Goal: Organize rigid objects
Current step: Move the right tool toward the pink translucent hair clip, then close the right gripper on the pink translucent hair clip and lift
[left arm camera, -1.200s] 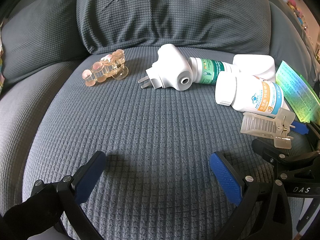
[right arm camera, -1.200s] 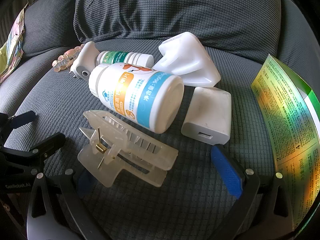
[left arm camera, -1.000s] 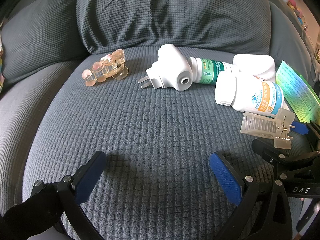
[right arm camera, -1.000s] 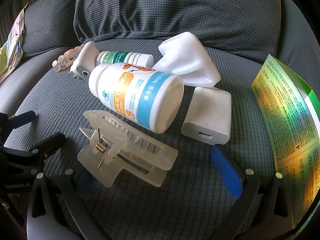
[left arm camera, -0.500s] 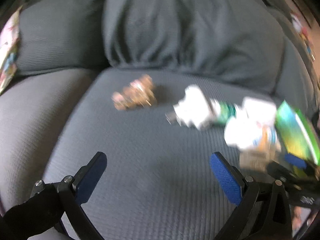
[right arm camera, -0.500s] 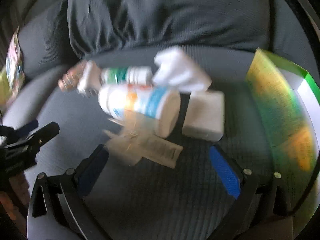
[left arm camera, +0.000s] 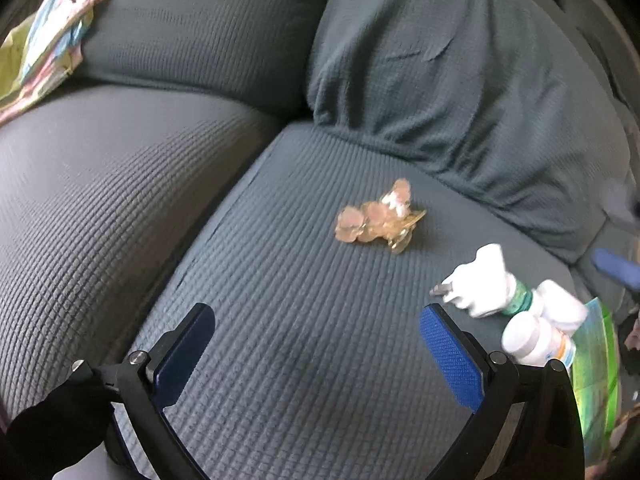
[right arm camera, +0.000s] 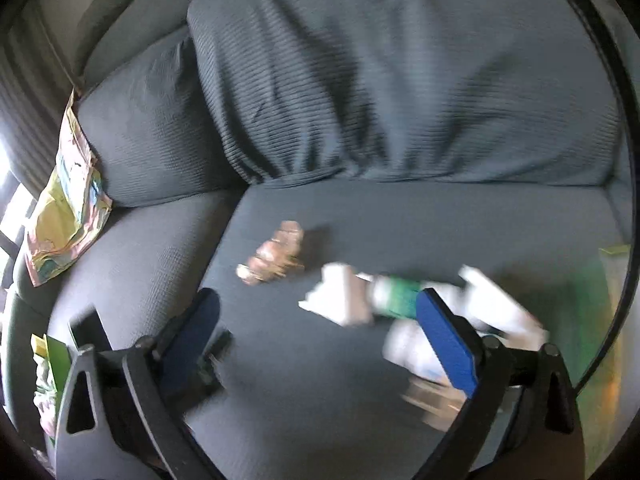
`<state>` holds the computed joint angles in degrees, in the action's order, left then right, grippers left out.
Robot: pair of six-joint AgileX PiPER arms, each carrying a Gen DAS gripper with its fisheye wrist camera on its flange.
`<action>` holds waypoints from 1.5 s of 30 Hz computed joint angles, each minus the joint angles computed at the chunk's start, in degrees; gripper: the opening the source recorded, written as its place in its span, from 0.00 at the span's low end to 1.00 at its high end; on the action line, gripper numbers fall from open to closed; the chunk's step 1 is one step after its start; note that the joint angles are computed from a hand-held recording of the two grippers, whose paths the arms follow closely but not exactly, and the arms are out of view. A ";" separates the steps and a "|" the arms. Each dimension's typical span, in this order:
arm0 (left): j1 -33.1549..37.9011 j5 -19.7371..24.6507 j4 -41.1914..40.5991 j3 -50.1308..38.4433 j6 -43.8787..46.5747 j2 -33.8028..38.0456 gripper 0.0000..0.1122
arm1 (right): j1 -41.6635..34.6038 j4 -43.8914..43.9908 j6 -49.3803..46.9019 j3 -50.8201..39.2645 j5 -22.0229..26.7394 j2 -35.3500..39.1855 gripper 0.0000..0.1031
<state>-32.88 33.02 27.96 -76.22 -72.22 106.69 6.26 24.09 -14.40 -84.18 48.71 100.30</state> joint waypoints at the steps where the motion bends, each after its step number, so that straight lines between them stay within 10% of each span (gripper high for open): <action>1: 0.04 0.42 0.35 -0.16 0.10 0.03 0.91 | 1.86 -1.54 2.46 -3.16 1.14 2.81 0.87; 14: -1.14 4.65 4.19 -0.58 -2.91 -2.08 0.88 | 10.94 -10.84 17.59 -35.44 15.00 30.99 0.66; 18: 0.27 -1.61 1.06 2.92 -1.41 -4.52 0.88 | 12.44 -13.66 16.98 -36.03 15.22 33.21 0.56; 24: 0.03 -0.99 1.46 2.00 -0.84 -3.85 0.88 | 12.88 -14.13 15.02 -27.77 9.23 27.51 0.38; 45: -15.27 -1.14 0.17 4.57 2.43 -10.50 0.88 | -9.00 -8.34 -15.82 27.54 0.70 -18.02 0.38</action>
<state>-48.15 31.88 28.14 -71.65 -69.79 96.19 -2.74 15.75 -30.22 -56.64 49.41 82.28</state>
